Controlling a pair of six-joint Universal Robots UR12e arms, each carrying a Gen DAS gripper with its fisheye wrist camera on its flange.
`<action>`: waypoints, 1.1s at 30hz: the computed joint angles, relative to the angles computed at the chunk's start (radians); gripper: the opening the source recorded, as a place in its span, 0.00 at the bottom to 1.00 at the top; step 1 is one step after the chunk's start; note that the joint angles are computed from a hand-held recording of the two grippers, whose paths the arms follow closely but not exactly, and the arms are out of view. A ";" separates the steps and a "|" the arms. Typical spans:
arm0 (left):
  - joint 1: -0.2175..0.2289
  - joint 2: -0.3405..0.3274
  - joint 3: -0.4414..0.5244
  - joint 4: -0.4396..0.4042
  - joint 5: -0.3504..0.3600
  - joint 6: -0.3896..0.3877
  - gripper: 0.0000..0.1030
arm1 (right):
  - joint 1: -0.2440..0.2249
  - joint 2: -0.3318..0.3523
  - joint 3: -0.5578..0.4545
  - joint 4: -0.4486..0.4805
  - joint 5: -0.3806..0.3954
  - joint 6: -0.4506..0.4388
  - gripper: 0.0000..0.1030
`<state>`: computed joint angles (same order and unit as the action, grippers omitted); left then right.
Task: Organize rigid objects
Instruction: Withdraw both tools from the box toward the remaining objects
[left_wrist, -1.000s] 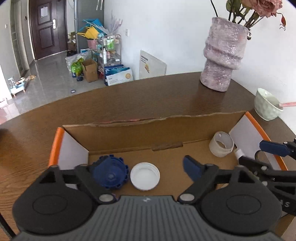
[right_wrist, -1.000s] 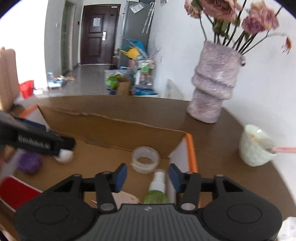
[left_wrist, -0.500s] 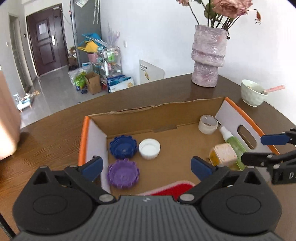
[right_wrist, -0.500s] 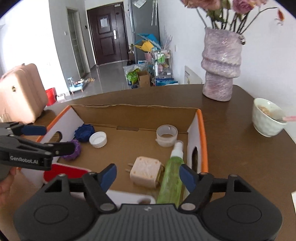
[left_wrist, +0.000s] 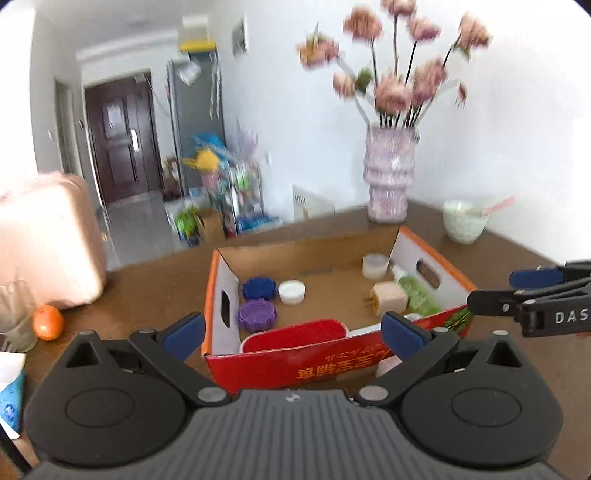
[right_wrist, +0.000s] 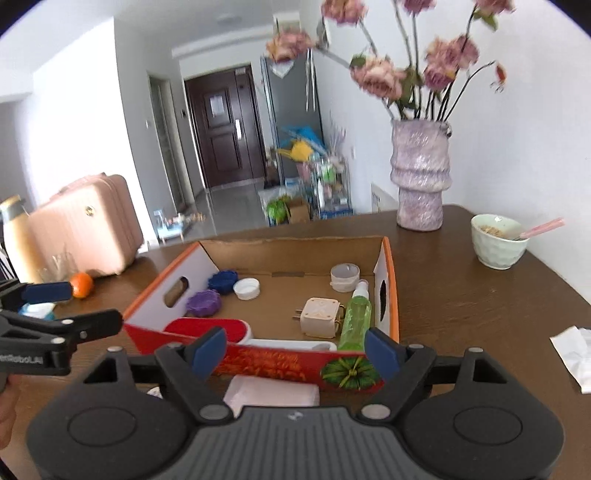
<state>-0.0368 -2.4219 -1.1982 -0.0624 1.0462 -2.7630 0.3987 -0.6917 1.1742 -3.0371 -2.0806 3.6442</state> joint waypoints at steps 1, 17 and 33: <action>0.007 0.011 -0.033 0.065 -0.014 -0.023 1.00 | 0.010 -0.003 0.015 -0.027 -0.026 -0.006 0.81; 0.098 0.085 -0.448 0.829 -0.091 -0.215 1.00 | 0.186 0.038 0.156 -0.537 -0.393 -0.290 1.00; 0.109 0.118 -0.524 0.758 -0.084 -0.159 1.00 | 0.196 0.014 0.225 -0.424 -0.356 -0.074 1.00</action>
<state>0.0721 -2.3039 -1.7224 0.6954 0.9618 -2.9219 0.5948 -0.6779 1.3995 -3.4610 -2.4364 3.5703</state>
